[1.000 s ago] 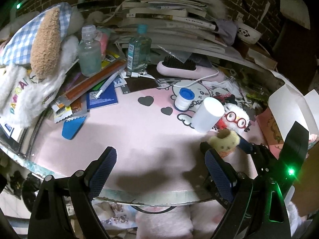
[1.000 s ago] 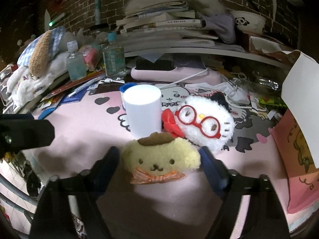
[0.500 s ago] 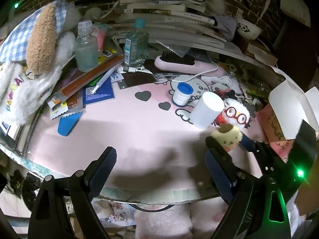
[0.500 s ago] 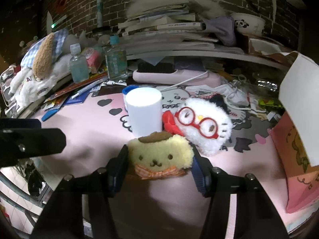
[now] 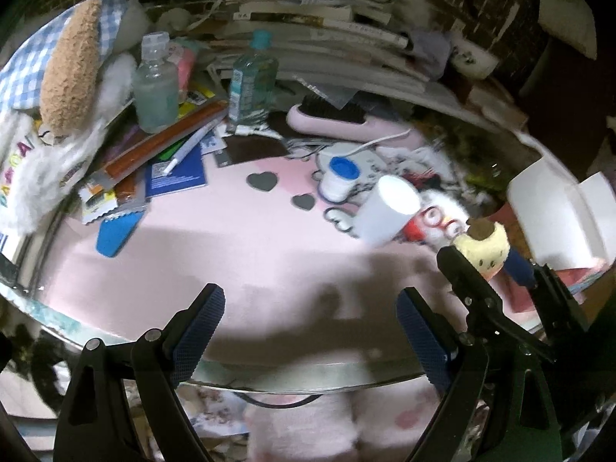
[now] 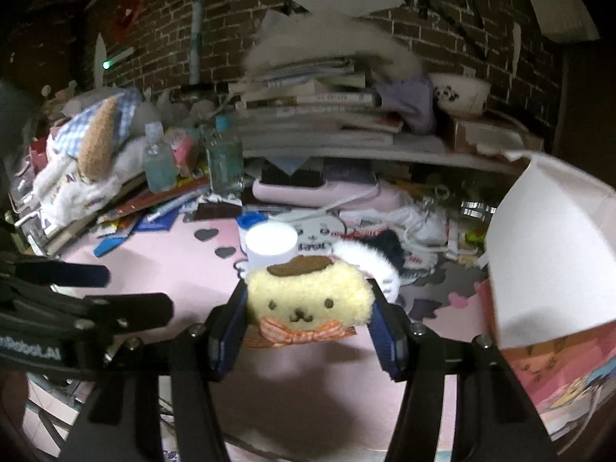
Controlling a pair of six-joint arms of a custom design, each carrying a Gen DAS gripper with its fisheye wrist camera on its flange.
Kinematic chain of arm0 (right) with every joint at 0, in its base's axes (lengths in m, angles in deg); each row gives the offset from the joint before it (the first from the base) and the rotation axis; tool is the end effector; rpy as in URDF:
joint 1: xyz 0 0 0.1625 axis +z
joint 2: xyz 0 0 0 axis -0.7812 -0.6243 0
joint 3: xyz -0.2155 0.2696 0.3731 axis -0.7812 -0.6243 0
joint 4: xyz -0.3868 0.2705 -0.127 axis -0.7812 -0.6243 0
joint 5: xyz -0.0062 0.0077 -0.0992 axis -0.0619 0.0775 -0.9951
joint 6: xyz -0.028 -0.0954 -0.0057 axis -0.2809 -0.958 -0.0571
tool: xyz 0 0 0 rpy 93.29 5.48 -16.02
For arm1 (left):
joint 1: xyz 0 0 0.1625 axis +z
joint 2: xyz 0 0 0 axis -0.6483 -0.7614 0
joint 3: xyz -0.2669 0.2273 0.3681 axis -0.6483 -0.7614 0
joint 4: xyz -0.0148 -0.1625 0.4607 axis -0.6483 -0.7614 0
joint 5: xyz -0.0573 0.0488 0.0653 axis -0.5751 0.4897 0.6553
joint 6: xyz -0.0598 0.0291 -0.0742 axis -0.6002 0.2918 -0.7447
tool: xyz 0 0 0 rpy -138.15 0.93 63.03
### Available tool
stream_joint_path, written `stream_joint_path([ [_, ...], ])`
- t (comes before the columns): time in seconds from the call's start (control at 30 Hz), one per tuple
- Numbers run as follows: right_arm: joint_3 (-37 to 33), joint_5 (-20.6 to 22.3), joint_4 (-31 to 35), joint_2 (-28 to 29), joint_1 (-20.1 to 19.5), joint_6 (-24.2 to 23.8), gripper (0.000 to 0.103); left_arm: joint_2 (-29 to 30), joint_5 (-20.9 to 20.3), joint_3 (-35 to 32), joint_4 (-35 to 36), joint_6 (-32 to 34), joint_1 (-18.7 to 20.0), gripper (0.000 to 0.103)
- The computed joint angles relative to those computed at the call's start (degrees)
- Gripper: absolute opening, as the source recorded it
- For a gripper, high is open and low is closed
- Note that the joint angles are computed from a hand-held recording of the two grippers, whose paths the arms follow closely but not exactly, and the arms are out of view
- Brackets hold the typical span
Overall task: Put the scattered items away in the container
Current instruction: 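Lower the right tool onto the yellow pudding-dog plush and close it, then carry the yellow plush in the right tool into the white box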
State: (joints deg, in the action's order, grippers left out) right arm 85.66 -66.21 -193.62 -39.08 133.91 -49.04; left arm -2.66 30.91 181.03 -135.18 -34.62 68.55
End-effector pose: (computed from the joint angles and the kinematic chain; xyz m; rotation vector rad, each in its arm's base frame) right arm 0.0629 -0.3957 0.2974 0.6804 -2.1281 1.0864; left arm -0.3801 -0.4278 0.0090 0.4181 2.5561 -0.7327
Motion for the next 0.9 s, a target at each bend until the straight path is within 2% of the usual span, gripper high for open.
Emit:
stream_joint_path([
  [0.1, -0.5, -0.3, 4.4, -3.0, 0.3, 0.6, 0.054, 0.0, 1.3, -0.5, 2.0, -0.7, -0.6, 0.089],
  [0.2, -0.5, -0.3, 3.5, -4.2, 0.2, 0.1, 0.054, 0.0, 0.0, -0.3, -0.1, 0.1, -0.5, 0.089],
  [0.27, -0.6, -0.4, 3.3, -5.2, 0.2, -0.4, 0.054, 0.2, 0.7, -0.8, 1.3, -0.3, -0.8, 0.089],
  [0.4, -0.9, -0.1, 5.8, -9.1, 0.7, -0.7, 0.054, 0.9, 0.3, -1.5, 1.5, 0.2, -0.9, 0.089],
  [0.63, -4.1, 1.9, 22.1, -20.8, 1.3, 2.2, 0.054, 2.1, 0.0, -2.6, 1.9, 1.4, -1.1, 0.089],
  [0.7, -5.5, -0.1, 23.6, -22.5, 2.1, 1.7, 0.054, 2.4, -0.1, -3.0, 2.1, 1.8, -1.2, 0.089],
  [0.8, -8.0, -6.4, 24.9, -22.8, 3.9, 0.9, 0.054, 2.7, -0.4, -3.3, 2.1, 2.2, -1.2, 0.089],
  [0.9, -10.0, -14.1, 21.2, -20.9, 5.2, -2.4, 0.054, 2.9, -0.5, -3.4, 2.4, 2.4, -1.4, 0.089],
])
